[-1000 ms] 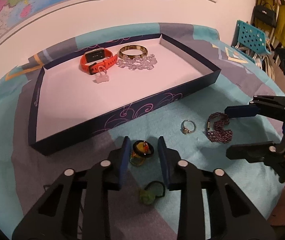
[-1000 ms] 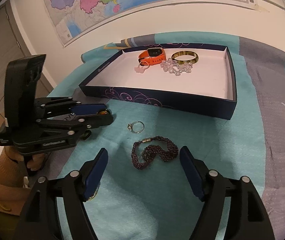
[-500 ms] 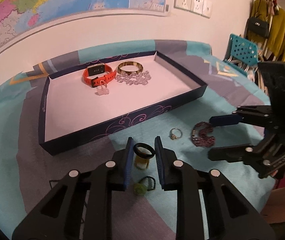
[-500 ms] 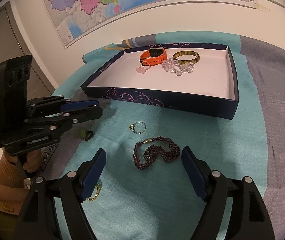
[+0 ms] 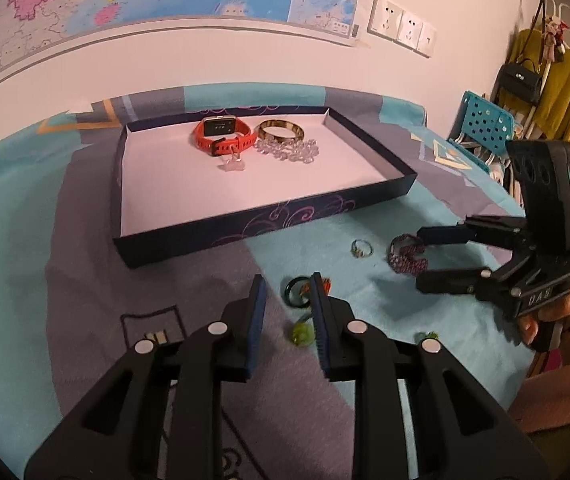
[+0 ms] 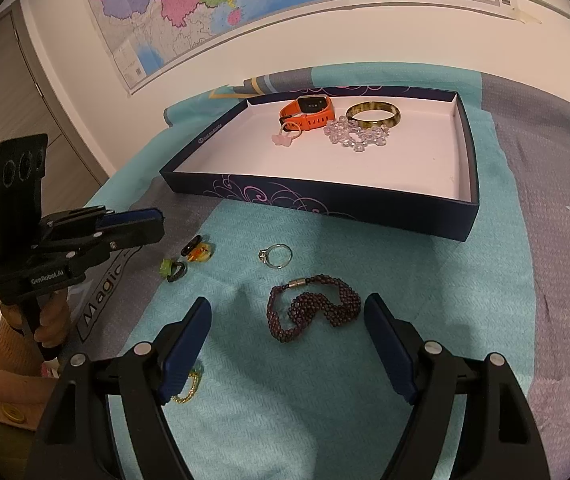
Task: Organize jewelry
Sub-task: 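Grasp the black ring with the left tool while the right tool grasps the red beaded bracelet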
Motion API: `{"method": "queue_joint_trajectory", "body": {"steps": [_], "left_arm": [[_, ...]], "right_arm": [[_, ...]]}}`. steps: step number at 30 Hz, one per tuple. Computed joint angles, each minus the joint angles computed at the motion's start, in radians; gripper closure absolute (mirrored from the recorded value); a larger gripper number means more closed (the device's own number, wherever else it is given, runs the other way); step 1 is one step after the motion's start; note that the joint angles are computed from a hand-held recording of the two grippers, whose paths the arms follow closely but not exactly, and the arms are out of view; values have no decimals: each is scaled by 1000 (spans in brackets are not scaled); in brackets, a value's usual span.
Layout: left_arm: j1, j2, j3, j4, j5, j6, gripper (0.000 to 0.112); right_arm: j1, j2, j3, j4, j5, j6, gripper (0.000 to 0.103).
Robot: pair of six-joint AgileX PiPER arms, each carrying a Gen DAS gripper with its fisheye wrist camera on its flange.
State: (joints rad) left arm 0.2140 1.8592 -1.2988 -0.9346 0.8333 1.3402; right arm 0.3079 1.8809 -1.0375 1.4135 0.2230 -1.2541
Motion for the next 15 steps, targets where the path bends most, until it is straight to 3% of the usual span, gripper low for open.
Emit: {"method": "queue_joint_trajectory", "body": {"steps": [1, 5, 12, 14, 15], "left_arm": [[-1, -3, 6, 1, -2, 10, 78], [-32, -10, 21, 24, -37, 21, 78], [-85, 60, -71, 168, -58, -148, 78], [-89, 65, -77, 176, -65, -159, 81], [-93, 61, -71, 181, -82, -164, 87]], "right_arm": [[0, 2, -2, -2, -1, 1, 27], [3, 5, -6, -23, -4, 19, 26], [6, 6, -9, -26, -3, 26, 24], [7, 9, -13, -28, -1, 28, 23], [7, 10, -14, -28, 0, 28, 22]]}}
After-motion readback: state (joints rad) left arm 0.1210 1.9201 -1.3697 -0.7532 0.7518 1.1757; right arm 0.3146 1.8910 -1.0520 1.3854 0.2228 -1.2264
